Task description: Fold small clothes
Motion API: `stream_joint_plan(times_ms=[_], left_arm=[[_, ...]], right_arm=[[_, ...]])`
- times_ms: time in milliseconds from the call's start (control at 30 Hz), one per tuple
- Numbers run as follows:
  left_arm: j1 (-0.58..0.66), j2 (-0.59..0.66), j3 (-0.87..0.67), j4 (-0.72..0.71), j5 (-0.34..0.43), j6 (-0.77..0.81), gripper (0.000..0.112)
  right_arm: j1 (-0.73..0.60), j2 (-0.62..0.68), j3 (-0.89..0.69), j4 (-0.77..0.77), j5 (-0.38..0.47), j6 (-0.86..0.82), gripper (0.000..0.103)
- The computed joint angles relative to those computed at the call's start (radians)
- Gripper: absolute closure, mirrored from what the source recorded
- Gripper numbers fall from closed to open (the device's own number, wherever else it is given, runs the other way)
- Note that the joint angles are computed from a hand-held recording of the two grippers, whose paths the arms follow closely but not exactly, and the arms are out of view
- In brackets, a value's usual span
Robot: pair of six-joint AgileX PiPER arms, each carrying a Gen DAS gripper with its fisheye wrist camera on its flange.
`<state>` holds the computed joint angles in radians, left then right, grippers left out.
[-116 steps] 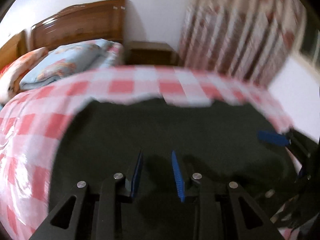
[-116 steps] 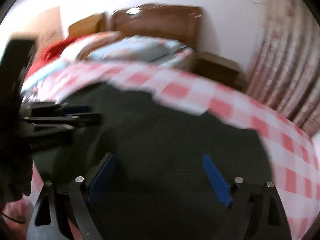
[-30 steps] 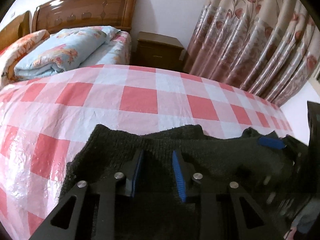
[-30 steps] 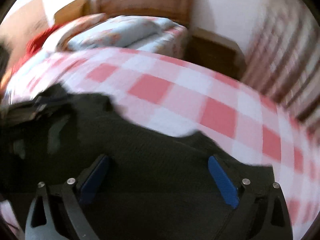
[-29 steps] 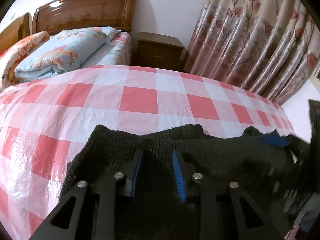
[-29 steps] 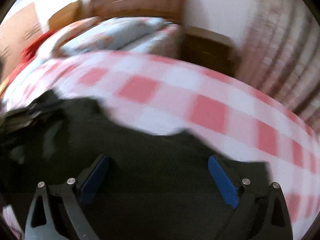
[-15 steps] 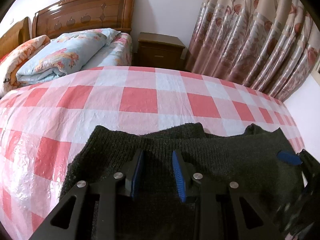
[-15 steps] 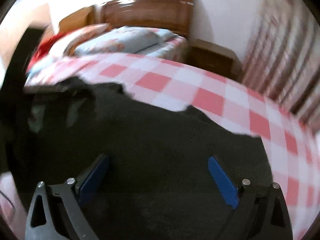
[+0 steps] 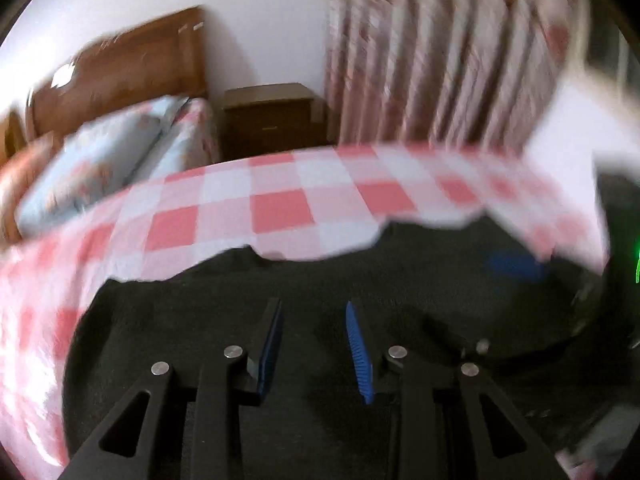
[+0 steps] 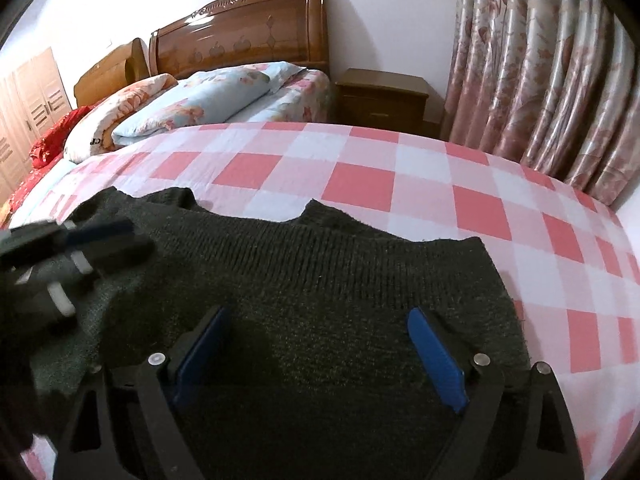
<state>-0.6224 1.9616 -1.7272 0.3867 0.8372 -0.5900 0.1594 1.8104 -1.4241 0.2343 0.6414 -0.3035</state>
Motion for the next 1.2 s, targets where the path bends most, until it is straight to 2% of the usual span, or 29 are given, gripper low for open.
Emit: stream_joint_plan(times_ms=[33, 67, 133, 167, 233, 267, 300, 367, 400, 467, 533, 633, 700, 733, 767, 833, 933, 1033, 1100, 1167, 1200], left_arm=[[-0.007, 0.020, -0.012, 0.018, 0.026, -0.004, 0.080], [0.007, 0.016, 0.015, 0.003, 0.015, -0.008, 0.079], [0.072, -0.069, 0.148, -0.101, -0.116, -0.004, 0.075], [0.100, -0.111, 0.209, -0.111, -0.156, -0.028, 0.075], [0.152, -0.168, 0.286, -0.069, -0.162, -0.053, 0.076], [0.198, -0.212, 0.358, -0.096, -0.208, -0.026, 0.076], [0.240, -0.262, 0.440, -0.164, -0.295, 0.022, 0.085], [0.318, -0.349, 0.604, -0.364, -0.471, 0.150, 0.088], [0.343, -0.369, 0.641, -0.464, -0.508, 0.232, 0.092], [0.359, -0.380, 0.658, -0.558, -0.519, 0.328, 0.095], [0.354, -0.372, 0.643, -0.535, -0.505, 0.327, 0.095], [0.347, -0.374, 0.645, -0.513, -0.504, 0.305, 0.095], [0.356, -0.372, 0.649, -0.574, -0.511, 0.360, 0.095], [0.360, -0.362, 0.645, -0.604, -0.516, 0.388, 0.095], [0.365, -0.360, 0.643, -0.636, -0.517, 0.419, 0.095], [0.367, -0.363, 0.648, -0.654, -0.518, 0.440, 0.095], [0.372, -0.365, 0.654, -0.697, -0.527, 0.475, 0.095], [0.367, -0.366, 0.657, -0.675, -0.533, 0.446, 0.095], [0.353, -0.363, 0.648, -0.594, -0.525, 0.373, 0.095], [0.345, -0.363, 0.644, -0.539, -0.520, 0.323, 0.095], [0.340, -0.364, 0.644, -0.509, -0.519, 0.295, 0.095]], right_arm=[[0.000, 0.002, 0.002, 0.005, -0.005, -0.003, 0.000], [-0.002, -0.002, 0.007, 0.010, -0.006, -0.009, 0.000], [-0.002, -0.008, 0.015, 0.014, -0.009, -0.016, 0.000], [-0.002, -0.009, 0.016, 0.013, -0.010, -0.016, 0.000], [-0.001, -0.006, 0.013, 0.010, -0.009, -0.012, 0.000], [0.000, -0.006, 0.012, 0.008, -0.010, -0.011, 0.000], [0.000, -0.006, 0.012, 0.011, -0.010, -0.014, 0.000], [0.000, -0.005, 0.012, 0.014, -0.011, -0.017, 0.000], [0.011, -0.005, 0.007, -0.022, -0.009, 0.022, 0.000], [0.056, -0.029, 0.031, -0.197, -0.036, 0.198, 0.000], [0.116, -0.087, 0.073, -0.313, -0.037, 0.315, 0.000], [0.245, -0.187, 0.201, -0.260, -0.108, 0.257, 0.000], [0.348, -0.185, 0.258, -0.366, -0.112, 0.289, 0.000], [0.360, -0.209, 0.303, -0.403, -0.163, 0.336, 0.000], [0.343, -0.235, 0.349, -0.401, -0.204, 0.350, 0.000], [0.277, -0.261, 0.388, -0.294, -0.205, 0.305, 0.000], [0.143, -0.354, 0.476, -0.277, -0.211, 0.253, 0.000], [-0.076, -0.467, 0.589, -0.082, -0.225, 0.047, 0.000], [-0.266, -0.517, 0.646, 0.103, -0.180, -0.113, 0.000], [-0.460, -0.535, 0.663, 0.303, -0.047, -0.238, 0.000], [-0.560, -0.529, 0.656, 0.403, 0.053, -0.332, 0.000]])
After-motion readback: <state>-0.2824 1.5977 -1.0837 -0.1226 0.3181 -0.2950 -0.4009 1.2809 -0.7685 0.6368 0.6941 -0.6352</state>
